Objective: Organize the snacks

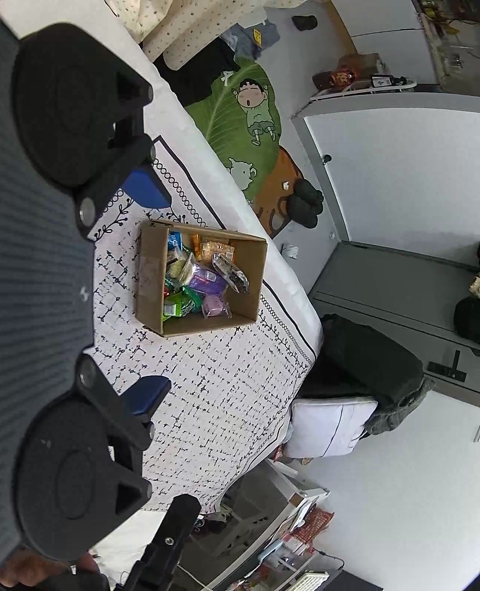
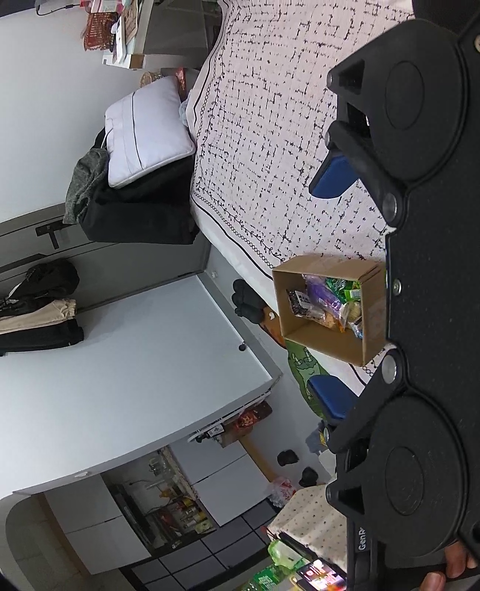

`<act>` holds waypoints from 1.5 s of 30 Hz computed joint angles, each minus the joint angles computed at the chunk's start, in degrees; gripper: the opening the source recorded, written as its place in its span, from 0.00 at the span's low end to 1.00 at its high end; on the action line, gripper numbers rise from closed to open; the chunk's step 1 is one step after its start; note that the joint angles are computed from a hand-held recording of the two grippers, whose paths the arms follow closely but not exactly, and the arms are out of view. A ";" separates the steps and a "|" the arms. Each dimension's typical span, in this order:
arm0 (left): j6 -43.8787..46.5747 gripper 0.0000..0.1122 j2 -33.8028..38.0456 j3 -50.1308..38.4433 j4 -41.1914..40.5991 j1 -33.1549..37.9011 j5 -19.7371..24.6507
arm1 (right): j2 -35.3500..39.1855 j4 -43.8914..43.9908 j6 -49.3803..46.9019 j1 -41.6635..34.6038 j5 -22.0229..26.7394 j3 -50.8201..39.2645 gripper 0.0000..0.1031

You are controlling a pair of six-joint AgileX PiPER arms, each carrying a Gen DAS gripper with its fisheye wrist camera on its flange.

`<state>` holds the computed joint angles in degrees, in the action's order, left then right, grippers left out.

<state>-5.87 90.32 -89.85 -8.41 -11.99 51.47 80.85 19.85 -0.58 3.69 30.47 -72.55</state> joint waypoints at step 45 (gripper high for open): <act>3.05 0.91 -21.39 20.02 3.96 -4.19 -4.48 | -20.76 -16.65 13.98 5.94 2.30 16.16 1.00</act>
